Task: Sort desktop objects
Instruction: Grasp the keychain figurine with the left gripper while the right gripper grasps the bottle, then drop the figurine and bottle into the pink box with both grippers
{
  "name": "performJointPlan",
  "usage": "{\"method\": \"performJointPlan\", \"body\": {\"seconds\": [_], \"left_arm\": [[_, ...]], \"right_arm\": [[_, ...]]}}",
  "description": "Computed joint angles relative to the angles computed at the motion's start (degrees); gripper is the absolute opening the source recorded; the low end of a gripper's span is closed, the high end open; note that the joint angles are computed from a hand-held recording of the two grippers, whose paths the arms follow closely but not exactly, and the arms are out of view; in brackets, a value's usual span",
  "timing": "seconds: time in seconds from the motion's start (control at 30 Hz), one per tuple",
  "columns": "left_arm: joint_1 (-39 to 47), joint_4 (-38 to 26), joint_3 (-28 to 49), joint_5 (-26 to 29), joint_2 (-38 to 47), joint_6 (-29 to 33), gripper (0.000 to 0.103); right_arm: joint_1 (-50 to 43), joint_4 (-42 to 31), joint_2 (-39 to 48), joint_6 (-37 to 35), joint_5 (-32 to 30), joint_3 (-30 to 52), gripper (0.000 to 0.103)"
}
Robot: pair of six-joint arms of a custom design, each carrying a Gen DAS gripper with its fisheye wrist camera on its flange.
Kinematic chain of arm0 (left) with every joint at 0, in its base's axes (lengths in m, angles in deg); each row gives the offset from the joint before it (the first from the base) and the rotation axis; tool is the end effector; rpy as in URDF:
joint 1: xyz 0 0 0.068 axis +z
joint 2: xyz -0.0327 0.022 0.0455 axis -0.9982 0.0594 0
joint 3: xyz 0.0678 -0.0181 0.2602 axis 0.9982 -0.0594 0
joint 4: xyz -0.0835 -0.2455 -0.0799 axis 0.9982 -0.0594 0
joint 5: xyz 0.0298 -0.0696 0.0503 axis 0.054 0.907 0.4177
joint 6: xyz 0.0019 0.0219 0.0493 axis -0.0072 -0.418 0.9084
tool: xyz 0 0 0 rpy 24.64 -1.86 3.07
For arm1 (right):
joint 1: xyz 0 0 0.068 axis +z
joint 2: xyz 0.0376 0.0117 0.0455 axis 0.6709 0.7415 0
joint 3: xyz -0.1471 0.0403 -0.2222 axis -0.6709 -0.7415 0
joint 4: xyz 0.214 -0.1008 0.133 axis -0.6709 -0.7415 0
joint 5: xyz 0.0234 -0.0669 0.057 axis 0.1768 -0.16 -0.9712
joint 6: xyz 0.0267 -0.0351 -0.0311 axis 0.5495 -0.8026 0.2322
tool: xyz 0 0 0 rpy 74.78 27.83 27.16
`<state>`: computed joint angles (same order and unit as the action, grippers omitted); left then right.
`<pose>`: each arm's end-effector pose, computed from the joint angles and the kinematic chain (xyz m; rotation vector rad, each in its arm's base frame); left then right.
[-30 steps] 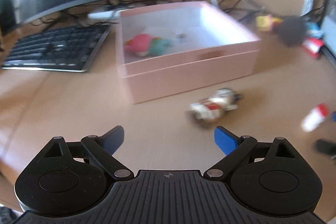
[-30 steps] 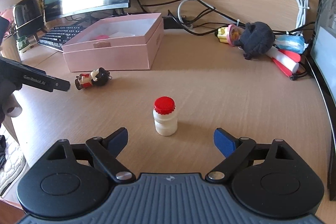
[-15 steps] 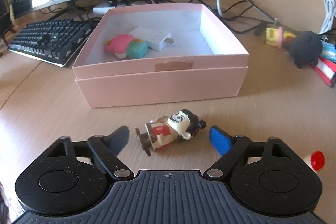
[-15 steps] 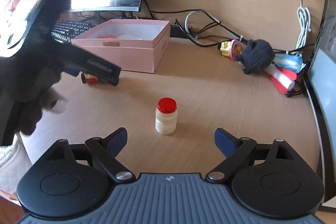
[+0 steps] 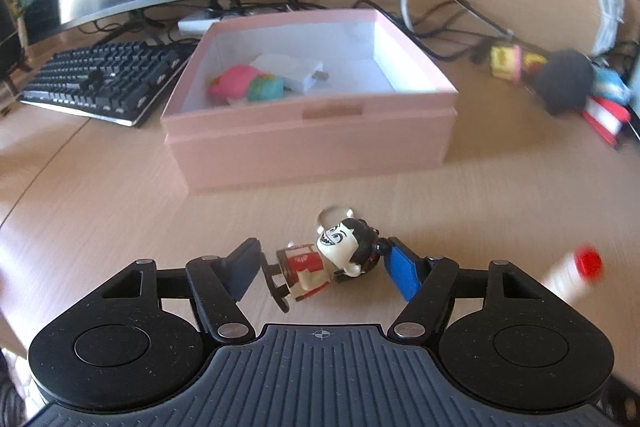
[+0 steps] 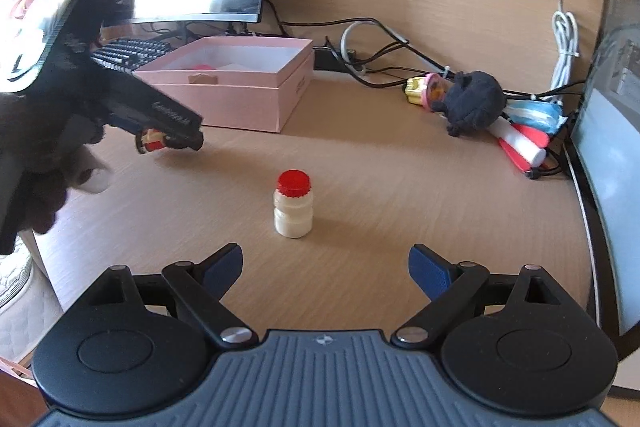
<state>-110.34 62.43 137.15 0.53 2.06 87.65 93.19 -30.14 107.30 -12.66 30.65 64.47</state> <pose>0.2948 -0.1306 0.1729 0.5970 2.3381 -0.1891 0.1171 0.1057 0.1676 0.1380 2.2395 -0.1372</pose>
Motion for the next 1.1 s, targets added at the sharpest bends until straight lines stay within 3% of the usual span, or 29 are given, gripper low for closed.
{"method": "performJointPlan", "body": {"seconds": [0.13,0.2,0.27,0.33,0.4,0.47,0.5,0.87,1.1], "left_arm": [[1.37,-2.75,-5.14,2.21,-6.13,2.37,0.073],[1.87,-3.63,-7.15,3.10,-8.74,2.79,0.073],[2.30,-4.01,-8.68,3.93,-10.84,3.15,0.073],[2.67,-4.50,-9.46,4.55,-12.08,3.53,0.073],[3.09,-5.07,-9.87,5.12,-12.68,4.11,0.073],[3.53,-5.60,-10.13,5.64,-13.26,4.68,0.073],[3.82,-5.89,-10.19,5.92,-13.61,4.92,0.073],[7.34,-8.34,-9.32,11.78,-20.89,9.94,0.073],[9.53,-4.54,-0.69,15.73,-18.53,10.38,0.073]], "right_arm": [[-2.39,5.30,1.40,-5.44,-2.63,-0.38,0.090],[-5.58,8.89,1.89,-9.23,-5.49,-0.55,0.084],[-10.59,12.77,3.56,-13.08,-10.43,-0.29,0.067],[-14.94,16.25,7.08,-15.61,-13.93,0.60,0.057],[-17.41,18.15,9.78,-17.26,-15.91,1.55,0.046],[-18.62,18.75,10.90,-19.16,-17.27,2.42,0.028],[-18.66,18.52,10.72,-20.03,-17.52,2.68,0.025],[-13.73,4.58,0.07,-25.70,-14.76,10.40,0.025],[-14.51,9.00,-0.03,-37.24,-9.34,18.49,0.025]]}}
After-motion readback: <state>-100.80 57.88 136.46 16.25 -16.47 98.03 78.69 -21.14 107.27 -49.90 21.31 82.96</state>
